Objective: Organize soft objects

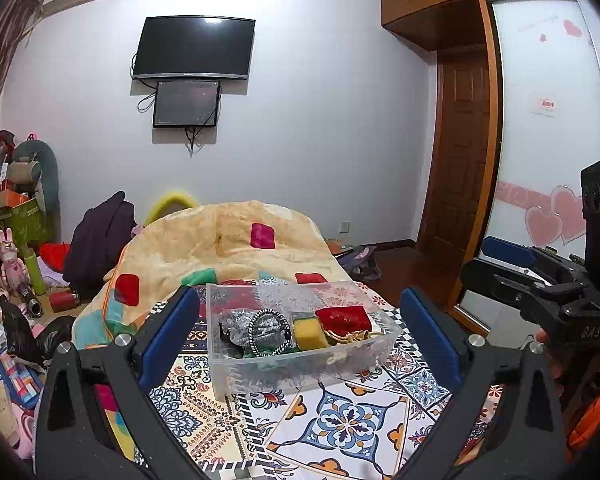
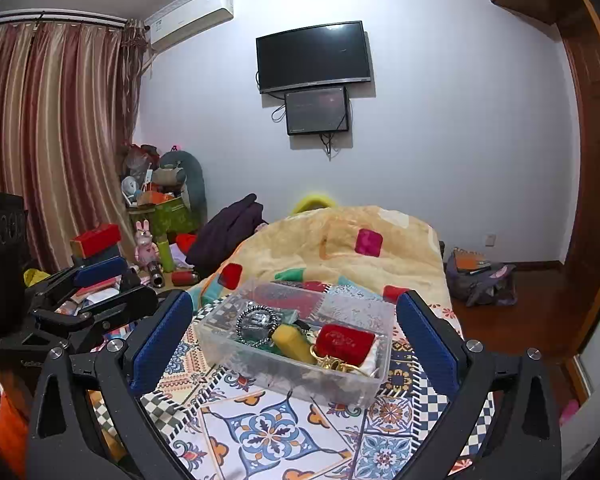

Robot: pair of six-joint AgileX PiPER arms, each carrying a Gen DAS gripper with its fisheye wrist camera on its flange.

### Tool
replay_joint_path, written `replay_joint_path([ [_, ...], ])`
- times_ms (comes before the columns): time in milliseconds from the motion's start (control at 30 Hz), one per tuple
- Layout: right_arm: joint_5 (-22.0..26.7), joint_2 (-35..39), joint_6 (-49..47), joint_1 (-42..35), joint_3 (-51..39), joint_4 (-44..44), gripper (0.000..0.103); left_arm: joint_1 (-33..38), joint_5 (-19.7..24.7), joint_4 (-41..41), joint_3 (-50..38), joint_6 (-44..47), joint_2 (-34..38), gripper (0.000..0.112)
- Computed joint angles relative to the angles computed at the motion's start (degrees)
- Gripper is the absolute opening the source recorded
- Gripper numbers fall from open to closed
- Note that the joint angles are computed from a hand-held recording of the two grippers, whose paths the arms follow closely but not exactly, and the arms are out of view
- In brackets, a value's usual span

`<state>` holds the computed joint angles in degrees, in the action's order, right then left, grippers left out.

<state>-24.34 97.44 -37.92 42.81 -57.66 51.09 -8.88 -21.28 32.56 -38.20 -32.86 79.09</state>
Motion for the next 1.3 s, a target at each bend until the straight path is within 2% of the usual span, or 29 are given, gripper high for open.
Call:
replay_joint_path([
  [1100, -0.5, -0.6, 0.3, 0.7, 0.5, 0.2, 0.102, -0.4, -0.1, -3.4, 1.3, 3.5, -0.2, 0.102],
  [1300, -0.4, -0.6, 0.5, 0.6, 0.7, 0.0, 0.102, 0.0, -0.2, -1.6, 1.2, 1.5, -0.1, 0.103],
])
